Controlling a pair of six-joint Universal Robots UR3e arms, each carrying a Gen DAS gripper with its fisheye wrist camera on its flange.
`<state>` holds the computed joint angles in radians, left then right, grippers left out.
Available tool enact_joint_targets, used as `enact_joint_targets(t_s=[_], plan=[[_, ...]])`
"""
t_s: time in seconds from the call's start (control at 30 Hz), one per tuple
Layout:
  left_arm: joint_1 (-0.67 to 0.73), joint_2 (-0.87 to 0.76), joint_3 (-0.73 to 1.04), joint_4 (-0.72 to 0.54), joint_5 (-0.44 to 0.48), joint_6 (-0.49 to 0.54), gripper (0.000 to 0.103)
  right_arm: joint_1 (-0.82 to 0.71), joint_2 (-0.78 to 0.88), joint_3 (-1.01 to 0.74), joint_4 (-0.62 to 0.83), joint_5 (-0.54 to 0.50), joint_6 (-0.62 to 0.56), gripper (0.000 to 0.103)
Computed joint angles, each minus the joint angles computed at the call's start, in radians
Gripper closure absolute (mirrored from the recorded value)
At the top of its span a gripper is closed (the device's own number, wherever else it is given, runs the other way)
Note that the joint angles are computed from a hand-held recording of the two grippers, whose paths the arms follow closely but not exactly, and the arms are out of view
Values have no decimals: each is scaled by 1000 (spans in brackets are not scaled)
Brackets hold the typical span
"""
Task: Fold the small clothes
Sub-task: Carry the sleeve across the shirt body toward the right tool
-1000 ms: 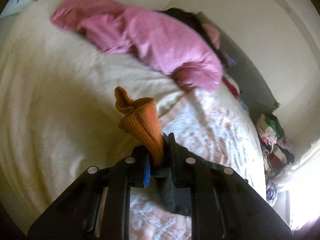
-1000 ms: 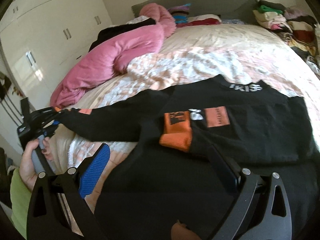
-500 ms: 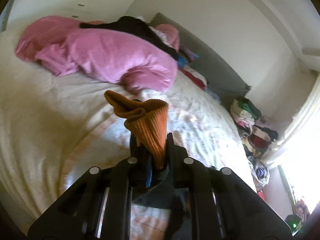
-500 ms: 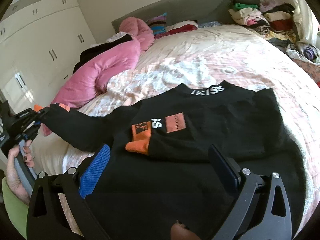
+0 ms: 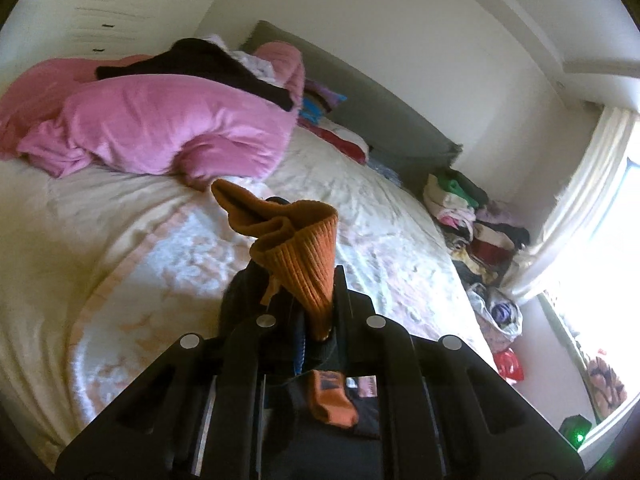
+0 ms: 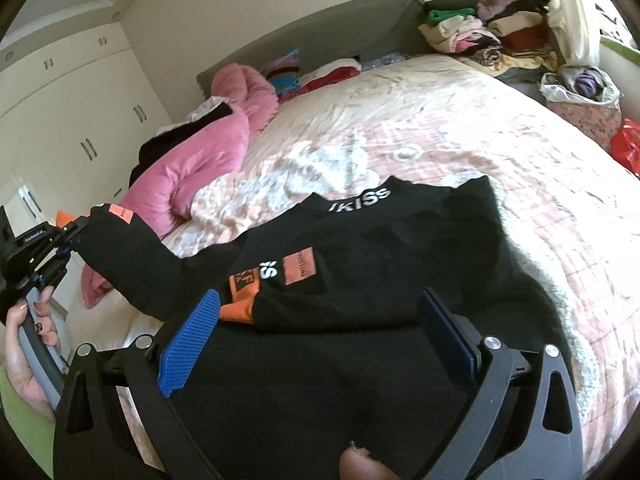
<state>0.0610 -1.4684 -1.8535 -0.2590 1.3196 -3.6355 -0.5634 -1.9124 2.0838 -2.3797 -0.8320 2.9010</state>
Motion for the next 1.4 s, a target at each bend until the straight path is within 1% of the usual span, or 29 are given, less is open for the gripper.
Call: enact_joint_targets(t_s=[0.13,0.33,0.5,0.67,0.83,0.9,1.03,1.13,1.23,1.33,1.37,1.4], plan=[[-78,-73,86,-6,17,5,98,-63,-26,14,31,21,-14,5],[-195,-193,216,-19,75,8,98,-164,-57,27,110,70,-61,5],[-271,-293,323,-49,98,18,98,-214,-64,33,138,92,-82,5],[-326,-398,432,-84,100,30,98,-267,-74,39,174,115,-106,5],[-376,-501,531,-121,86,51,98,-308,-65,43,172,115,-107,5],[-394,-556,580,-141,66,76,98,-322,-57,48,163,110,-102,5],[-420,-652,673,-214,22,111,98,-351,-43,56,154,101,-96,5],[-442,-710,728,-257,6,144,98,-364,-29,61,136,94,-87,5],[-452,-769,786,-320,-38,184,97,-375,-9,60,127,89,-75,5],[-463,-818,827,-372,-81,226,94,-379,5,56,123,84,-67,5],[-461,-822,826,-383,-98,244,84,-375,10,57,112,77,-59,5],[-466,-832,840,-415,-117,276,71,-367,18,55,97,67,-49,5]])
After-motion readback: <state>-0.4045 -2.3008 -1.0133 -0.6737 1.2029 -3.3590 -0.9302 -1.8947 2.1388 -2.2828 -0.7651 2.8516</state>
